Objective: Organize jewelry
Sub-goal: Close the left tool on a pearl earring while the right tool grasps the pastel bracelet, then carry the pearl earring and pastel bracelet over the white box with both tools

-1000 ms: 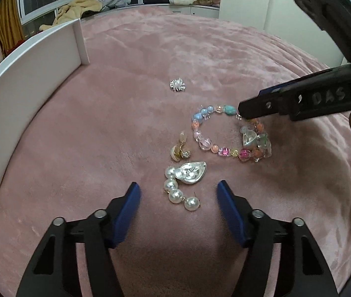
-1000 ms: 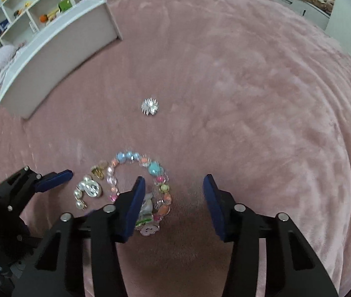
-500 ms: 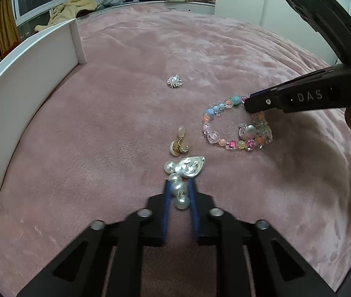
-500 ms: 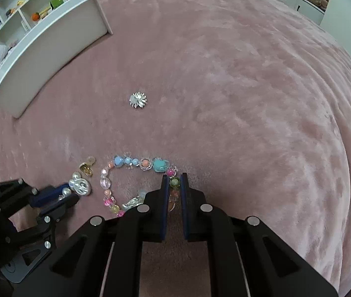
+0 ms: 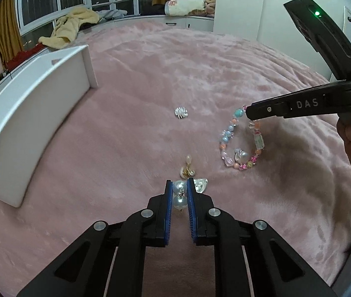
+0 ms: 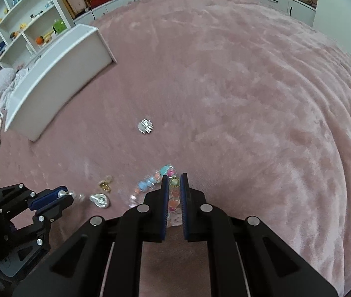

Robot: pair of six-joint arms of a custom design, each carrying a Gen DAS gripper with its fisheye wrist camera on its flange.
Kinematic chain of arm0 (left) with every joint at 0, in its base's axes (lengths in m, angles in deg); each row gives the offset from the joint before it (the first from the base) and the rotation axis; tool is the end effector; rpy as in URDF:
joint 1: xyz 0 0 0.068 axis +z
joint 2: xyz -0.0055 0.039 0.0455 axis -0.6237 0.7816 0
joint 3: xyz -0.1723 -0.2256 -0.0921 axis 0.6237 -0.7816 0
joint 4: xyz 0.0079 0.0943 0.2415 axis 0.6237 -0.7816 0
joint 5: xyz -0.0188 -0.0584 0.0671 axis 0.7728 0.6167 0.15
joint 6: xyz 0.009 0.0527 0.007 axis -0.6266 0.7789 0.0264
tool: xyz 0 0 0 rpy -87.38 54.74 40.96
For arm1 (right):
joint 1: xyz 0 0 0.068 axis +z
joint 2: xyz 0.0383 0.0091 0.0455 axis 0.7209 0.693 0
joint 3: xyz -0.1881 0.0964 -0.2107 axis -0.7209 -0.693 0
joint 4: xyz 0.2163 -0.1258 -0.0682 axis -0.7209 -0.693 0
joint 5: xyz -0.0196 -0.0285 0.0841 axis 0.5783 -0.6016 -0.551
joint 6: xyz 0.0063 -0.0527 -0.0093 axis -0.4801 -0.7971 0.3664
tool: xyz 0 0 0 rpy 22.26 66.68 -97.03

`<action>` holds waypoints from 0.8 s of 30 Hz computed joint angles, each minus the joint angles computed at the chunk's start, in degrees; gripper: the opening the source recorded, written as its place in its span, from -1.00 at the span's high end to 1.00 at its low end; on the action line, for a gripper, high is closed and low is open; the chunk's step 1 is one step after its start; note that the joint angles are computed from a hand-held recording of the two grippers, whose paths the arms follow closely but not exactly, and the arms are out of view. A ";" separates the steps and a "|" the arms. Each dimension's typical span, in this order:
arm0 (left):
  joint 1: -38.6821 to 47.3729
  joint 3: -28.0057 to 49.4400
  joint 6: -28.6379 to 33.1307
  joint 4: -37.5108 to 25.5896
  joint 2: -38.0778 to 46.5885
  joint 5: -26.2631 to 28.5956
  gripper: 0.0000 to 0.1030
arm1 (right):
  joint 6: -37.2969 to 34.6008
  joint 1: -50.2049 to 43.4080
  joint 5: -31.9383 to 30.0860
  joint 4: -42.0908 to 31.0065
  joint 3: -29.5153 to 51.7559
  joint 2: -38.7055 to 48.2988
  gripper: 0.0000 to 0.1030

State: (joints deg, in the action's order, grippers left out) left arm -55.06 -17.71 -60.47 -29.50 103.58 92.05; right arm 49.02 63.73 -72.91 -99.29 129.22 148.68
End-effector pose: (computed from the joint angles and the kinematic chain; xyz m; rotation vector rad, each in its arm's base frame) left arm 0.2247 -0.0688 0.1353 0.4453 2.4472 -0.1776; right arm 0.3189 0.1069 0.1564 -0.3543 2.6527 0.3333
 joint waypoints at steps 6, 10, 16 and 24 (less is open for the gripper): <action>0.76 1.05 0.83 -2.79 -3.23 0.19 0.68 | 1.09 -1.61 -3.84 -0.56 0.07 -3.86 0.82; 0.93 1.82 0.94 -4.41 -5.18 0.67 0.68 | 2.06 -1.76 -4.89 -1.17 0.82 -5.29 0.82; 1.48 3.84 1.81 -8.11 -8.29 0.18 0.68 | 3.10 -0.89 -4.67 -2.56 2.62 -7.64 0.81; 5.87 7.88 5.43 -13.26 -11.42 2.88 0.68 | 3.48 0.81 -4.17 -4.99 6.35 -8.27 0.81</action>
State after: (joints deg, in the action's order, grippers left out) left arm -49.19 -9.84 -55.04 -42.76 92.16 94.94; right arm 52.50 64.54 -77.08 -104.28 135.57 140.41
